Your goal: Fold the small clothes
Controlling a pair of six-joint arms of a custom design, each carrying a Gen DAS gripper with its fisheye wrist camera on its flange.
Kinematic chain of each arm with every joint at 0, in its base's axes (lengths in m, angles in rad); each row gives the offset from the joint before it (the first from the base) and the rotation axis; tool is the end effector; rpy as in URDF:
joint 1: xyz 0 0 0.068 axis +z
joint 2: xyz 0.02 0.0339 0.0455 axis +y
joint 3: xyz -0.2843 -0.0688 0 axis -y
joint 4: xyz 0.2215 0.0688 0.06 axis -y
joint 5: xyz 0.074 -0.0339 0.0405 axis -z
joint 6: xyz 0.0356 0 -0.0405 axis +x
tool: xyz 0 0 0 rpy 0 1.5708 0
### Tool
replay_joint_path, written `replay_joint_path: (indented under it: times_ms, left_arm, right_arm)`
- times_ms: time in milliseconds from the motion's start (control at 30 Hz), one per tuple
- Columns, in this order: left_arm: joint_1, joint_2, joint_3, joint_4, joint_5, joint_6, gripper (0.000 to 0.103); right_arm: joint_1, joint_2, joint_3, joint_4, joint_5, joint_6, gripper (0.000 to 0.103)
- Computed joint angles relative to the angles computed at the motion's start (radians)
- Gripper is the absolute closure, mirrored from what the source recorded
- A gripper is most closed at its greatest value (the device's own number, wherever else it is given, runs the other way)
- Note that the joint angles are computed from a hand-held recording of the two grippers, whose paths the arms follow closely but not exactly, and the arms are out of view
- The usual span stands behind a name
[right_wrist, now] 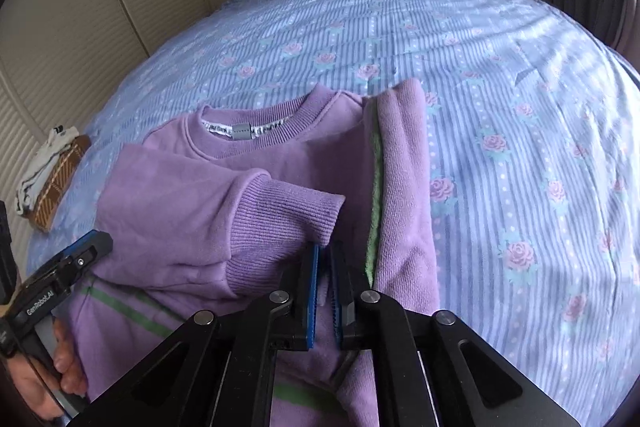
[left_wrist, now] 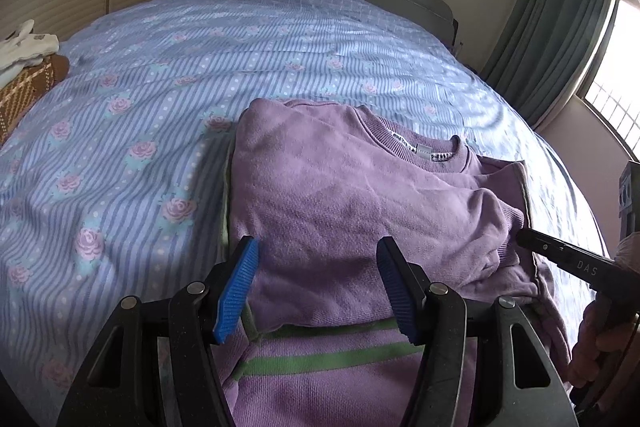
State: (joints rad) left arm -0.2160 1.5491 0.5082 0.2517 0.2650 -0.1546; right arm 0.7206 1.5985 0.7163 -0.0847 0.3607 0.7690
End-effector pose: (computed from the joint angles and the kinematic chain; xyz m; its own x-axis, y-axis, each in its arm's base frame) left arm 0.2460 -0.0635 0.1600 -0.7446 0.0112 -0.6674 0.2757 0.9158 -0.2922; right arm 0.2156 0.1726 0.1765 -0.7691 0.1906 -0.6101 0.0947 0.9780 0.1861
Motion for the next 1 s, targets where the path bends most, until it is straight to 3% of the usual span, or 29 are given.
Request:
replay_joint_path:
  times_ms: [133,167,233,333,433,533,633,733,833,933,1000]
  left_arm:
    - [-0.006,-0.026,-0.021,0.014,-0.009,0.022,0.037]
    - [-0.011,-0.014,-0.018,0.011,-0.017,0.032,0.037]
    - [-0.006,0.016,-0.015,0.020,-0.010,0.040,0.037]
    - [0.001,0.042,-0.021,0.045,-0.001,0.057,0.037]
    - [-0.004,0.016,-0.017,0.012,-0.010,0.069,0.037]
    - [0.013,-0.059,-0.026,-0.050,0.010,0.061,0.037]
    - [0.029,-0.189,-0.058,-0.133,0.016,0.081,0.037]
    - [0.047,-0.357,-0.098,-0.242,0.012,0.112,0.037]
    - [0.055,-0.548,-0.133,-0.381,-0.021,0.123,0.037]
    - [0.050,-0.751,-0.173,-0.524,-0.069,0.130,0.037]
    - [0.020,-0.875,-0.196,-0.603,-0.112,0.124,0.037]
  right_arm:
    - [0.105,-0.033,0.026,-0.018,0.136,0.001,0.081]
    - [0.120,-0.026,0.029,0.000,0.139,-0.013,0.074]
    - [0.119,0.026,0.054,0.011,0.102,-0.034,0.068]
    - [0.073,0.107,0.061,0.016,0.017,0.008,0.068]
    - [0.064,0.087,0.003,0.083,-0.004,0.034,0.068]
    - [0.107,0.033,0.007,0.028,0.053,0.078,0.068]
    - [0.216,-0.042,0.025,-0.105,0.197,0.170,0.062]
    - [0.378,-0.092,0.070,-0.331,0.378,0.355,0.054]
    - [0.540,-0.081,0.147,-0.644,0.492,0.667,0.053]
    - [0.703,-0.037,0.204,-0.931,0.520,1.052,0.053]
    - [0.794,-0.005,0.218,-1.053,0.503,1.269,0.053]
